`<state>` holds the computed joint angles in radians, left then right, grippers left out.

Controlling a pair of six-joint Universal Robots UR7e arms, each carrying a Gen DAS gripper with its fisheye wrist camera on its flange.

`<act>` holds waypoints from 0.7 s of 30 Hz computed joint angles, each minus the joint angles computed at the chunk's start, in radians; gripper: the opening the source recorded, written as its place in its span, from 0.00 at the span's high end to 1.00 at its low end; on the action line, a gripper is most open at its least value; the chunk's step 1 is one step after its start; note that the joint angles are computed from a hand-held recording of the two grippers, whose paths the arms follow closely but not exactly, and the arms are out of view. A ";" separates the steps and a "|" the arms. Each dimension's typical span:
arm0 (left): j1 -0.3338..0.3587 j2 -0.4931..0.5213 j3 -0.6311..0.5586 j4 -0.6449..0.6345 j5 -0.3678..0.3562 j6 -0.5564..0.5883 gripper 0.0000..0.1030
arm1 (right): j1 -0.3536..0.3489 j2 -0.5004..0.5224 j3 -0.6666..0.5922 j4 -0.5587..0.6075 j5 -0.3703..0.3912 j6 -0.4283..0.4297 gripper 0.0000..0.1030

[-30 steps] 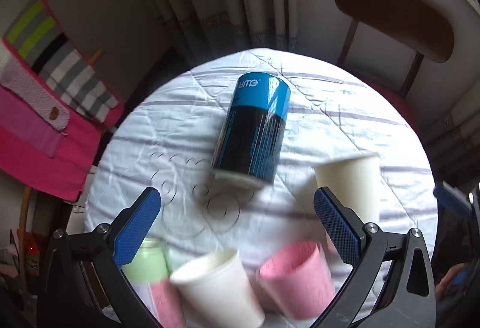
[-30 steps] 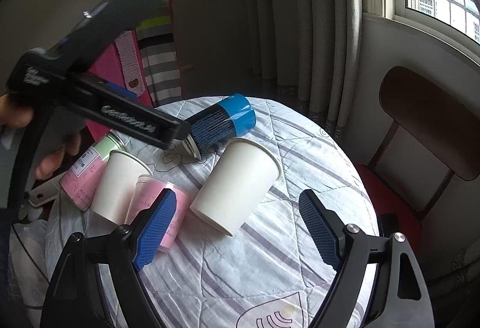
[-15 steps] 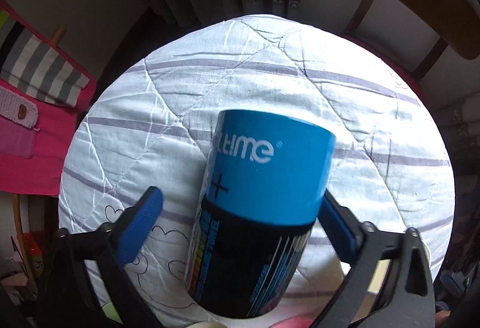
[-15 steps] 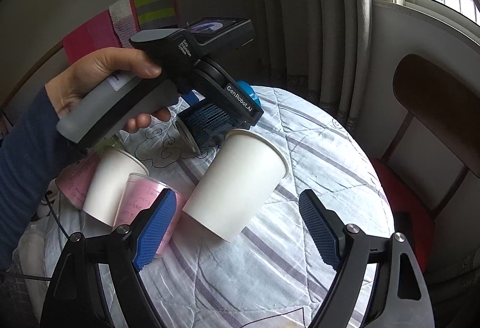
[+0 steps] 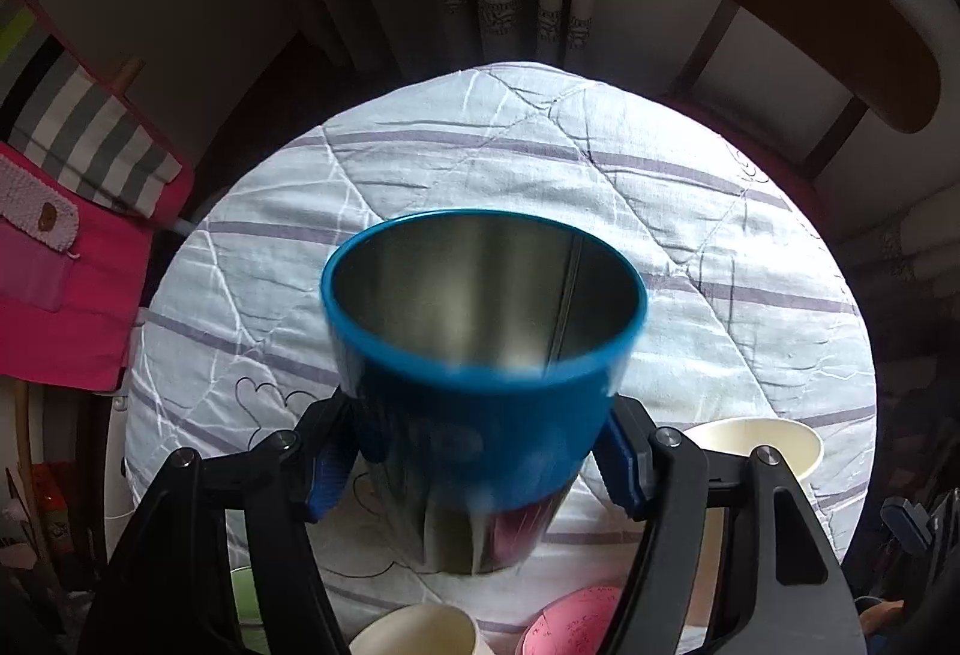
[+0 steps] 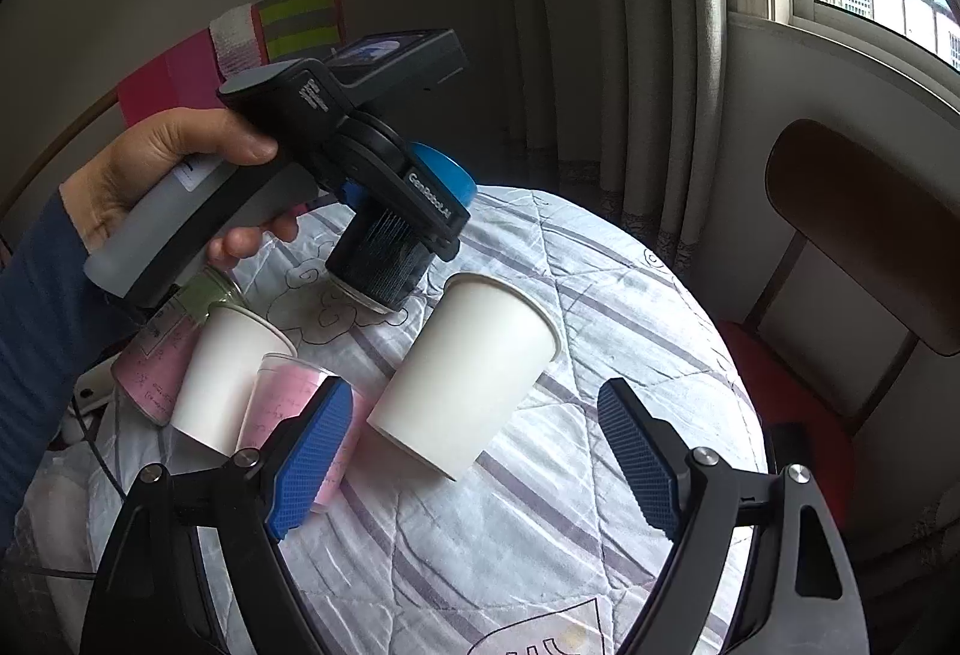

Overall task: Flip cup upright
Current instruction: 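Lift the blue tumbler with the left gripper and tilt its opening up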

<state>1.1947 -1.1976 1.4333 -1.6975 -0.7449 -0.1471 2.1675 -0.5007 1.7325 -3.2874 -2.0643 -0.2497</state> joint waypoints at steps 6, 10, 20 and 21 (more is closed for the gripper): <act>-0.027 -0.056 0.041 0.004 -0.006 -0.008 0.34 | 0.025 -0.009 0.012 -0.012 -0.033 0.014 0.17; -0.016 -0.068 0.047 0.006 -0.008 0.004 0.34 | 0.038 -0.016 0.022 -0.004 -0.037 0.029 0.17; -0.093 -0.232 0.175 0.040 0.008 -0.013 0.34 | 0.060 -0.032 0.042 -0.036 -0.073 0.032 0.17; -0.112 -0.263 0.196 0.050 0.000 -0.024 0.34 | 0.062 -0.034 0.048 -0.044 -0.073 0.031 0.17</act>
<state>1.0825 -1.4607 1.6289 -1.6473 -0.7447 -0.1710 2.2292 -0.5348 1.7804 -3.3311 -2.1372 -0.2189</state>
